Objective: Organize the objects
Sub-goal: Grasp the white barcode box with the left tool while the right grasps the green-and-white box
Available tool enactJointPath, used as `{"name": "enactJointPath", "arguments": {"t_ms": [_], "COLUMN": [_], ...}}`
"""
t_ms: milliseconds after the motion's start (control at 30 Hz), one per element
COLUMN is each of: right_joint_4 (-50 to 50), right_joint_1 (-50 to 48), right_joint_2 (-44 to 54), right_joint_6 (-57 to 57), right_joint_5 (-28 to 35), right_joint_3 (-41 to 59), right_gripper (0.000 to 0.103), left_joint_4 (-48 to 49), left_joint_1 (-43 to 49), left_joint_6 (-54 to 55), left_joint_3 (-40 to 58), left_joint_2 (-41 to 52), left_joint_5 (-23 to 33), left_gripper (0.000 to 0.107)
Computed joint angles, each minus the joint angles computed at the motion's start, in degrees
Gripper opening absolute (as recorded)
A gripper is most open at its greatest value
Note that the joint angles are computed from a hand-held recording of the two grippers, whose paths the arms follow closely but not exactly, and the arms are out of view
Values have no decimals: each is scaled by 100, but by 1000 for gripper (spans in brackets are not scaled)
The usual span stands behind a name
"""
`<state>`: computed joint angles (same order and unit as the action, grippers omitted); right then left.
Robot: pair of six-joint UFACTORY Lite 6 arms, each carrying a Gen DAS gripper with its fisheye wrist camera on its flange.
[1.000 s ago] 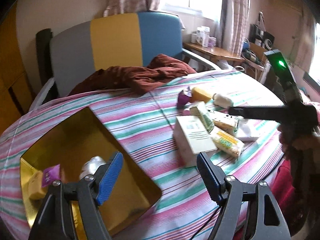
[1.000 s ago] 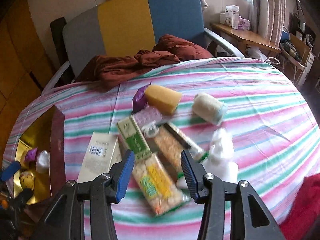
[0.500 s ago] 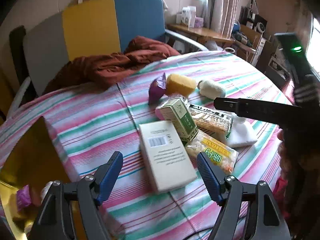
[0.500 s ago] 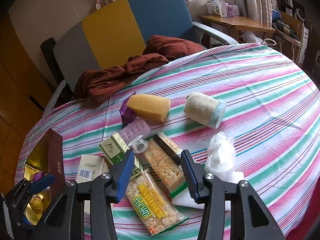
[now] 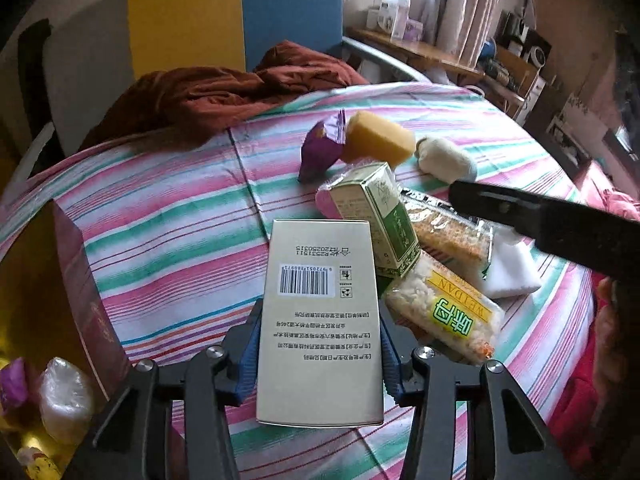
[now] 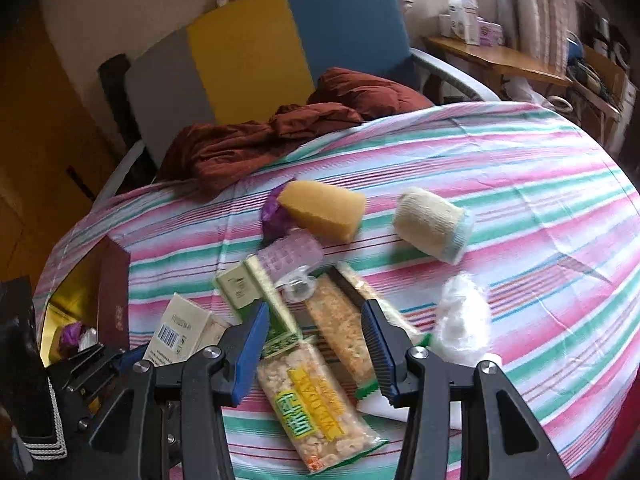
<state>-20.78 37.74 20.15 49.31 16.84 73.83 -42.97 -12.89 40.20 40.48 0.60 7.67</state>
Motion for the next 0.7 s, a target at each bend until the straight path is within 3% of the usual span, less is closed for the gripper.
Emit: {"name": "enactJointPath", "arguments": {"t_ms": [133, 333, 533, 700], "right_joint_4": [365, 116, -371, -898], "right_joint_1": [159, 471, 550, 610], "right_joint_2": [357, 1032, 1488, 1514], "right_joint_6": [-594, -704, -353, -48], "right_joint_5": [61, 387, 545, 450], "right_joint_3": [373, 1121, 1640, 1686], "right_gripper": [48, 48, 48, 39], "left_joint_4": [-732, -193, -78, 29], "left_joint_1": [92, 256, 746, 1033], "left_joint_6": [711, 192, 176, 64], "left_joint_3": [-355, -981, -1312, -1467], "left_joint_2": [-542, -1803, -2721, -3261], "left_joint_5": [39, 258, 943, 1281], "left_gripper": [50, 50, 50, 50]}}
